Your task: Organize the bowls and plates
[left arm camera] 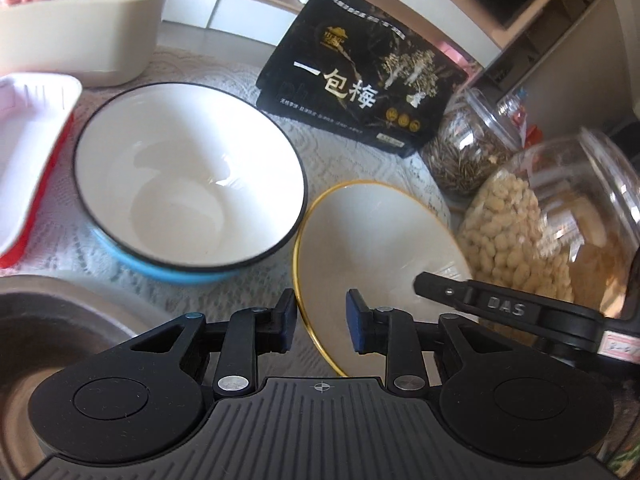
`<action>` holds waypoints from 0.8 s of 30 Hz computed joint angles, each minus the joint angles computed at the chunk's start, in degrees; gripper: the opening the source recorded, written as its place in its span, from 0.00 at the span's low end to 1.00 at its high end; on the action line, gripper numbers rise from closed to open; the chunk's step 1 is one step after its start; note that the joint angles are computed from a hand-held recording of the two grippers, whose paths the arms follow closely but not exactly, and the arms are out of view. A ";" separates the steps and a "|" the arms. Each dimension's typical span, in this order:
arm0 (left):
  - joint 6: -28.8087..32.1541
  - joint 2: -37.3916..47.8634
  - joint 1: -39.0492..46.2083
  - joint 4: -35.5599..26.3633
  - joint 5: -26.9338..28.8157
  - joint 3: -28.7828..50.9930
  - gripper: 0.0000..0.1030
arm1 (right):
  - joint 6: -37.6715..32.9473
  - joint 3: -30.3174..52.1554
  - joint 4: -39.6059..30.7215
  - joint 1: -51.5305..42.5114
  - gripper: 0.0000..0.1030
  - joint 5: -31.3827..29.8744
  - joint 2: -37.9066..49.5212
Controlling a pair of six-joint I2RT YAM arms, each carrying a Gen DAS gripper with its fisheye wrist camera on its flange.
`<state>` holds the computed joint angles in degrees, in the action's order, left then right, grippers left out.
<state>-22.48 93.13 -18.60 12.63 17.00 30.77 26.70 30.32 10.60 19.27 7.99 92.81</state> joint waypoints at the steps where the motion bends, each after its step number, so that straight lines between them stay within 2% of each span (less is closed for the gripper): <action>1: 0.66 -1.54 -0.45 -1.77 -0.55 -0.51 0.28 | -0.06 -1.10 -0.26 0.13 0.30 -0.64 -1.25; 8: 5.03 -11.53 -0.12 -12.50 2.09 -4.34 0.29 | -0.03 -9.60 -4.20 4.03 0.31 -0.13 -13.09; 16: 6.73 -19.65 1.00 -20.82 5.01 -8.41 0.29 | 0.61 -15.09 -10.16 6.83 0.31 -0.97 -23.78; 24: 6.91 -22.89 0.93 -22.52 5.04 -9.73 0.29 | 0.97 -16.84 -8.32 9.33 0.32 1.05 -22.98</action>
